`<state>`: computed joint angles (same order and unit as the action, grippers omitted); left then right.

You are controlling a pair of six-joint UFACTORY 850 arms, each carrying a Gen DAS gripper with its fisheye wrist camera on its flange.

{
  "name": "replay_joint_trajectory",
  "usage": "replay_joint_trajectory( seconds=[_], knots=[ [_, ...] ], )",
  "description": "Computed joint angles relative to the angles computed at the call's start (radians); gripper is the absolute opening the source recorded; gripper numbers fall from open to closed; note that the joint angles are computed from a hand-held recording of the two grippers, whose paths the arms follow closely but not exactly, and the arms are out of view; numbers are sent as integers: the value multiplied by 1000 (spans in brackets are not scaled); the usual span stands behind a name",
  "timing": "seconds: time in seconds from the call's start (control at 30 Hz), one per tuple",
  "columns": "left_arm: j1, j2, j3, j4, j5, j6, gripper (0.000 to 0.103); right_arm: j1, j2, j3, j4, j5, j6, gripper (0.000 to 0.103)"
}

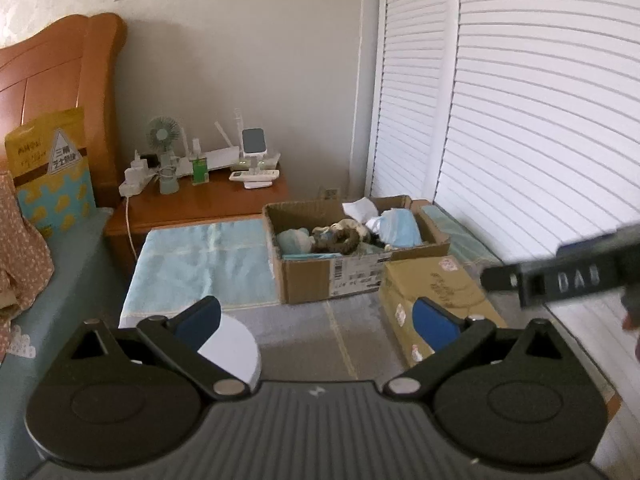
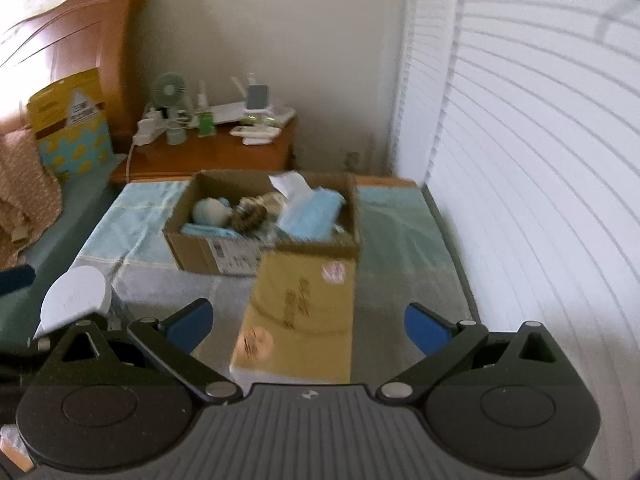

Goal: Organize soft objects

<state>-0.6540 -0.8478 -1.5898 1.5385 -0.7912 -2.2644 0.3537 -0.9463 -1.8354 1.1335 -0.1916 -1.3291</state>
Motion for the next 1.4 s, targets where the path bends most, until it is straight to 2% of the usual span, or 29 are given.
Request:
replay_joint_trajectory(
  seconds=[0.13,0.2,0.53,1.17,1.4],
  knots=[
    [-1,-17,-56,-97,-3,109,102,-8,42,73,57,16,-42,103],
    [-1,-25,-80,-134,-13,146,102,-11,60,99,138,17,-121,103],
    [5,-16,-91,-168,13,174,102,-16,80,124,331,29,-301,103],
    [11,-30,-127,-204,33,228,102,-22,71,109,301,37,-262,103],
    [14,-30,-130,-212,36,236,102,-24,68,105,339,36,-297,103]
  ],
)
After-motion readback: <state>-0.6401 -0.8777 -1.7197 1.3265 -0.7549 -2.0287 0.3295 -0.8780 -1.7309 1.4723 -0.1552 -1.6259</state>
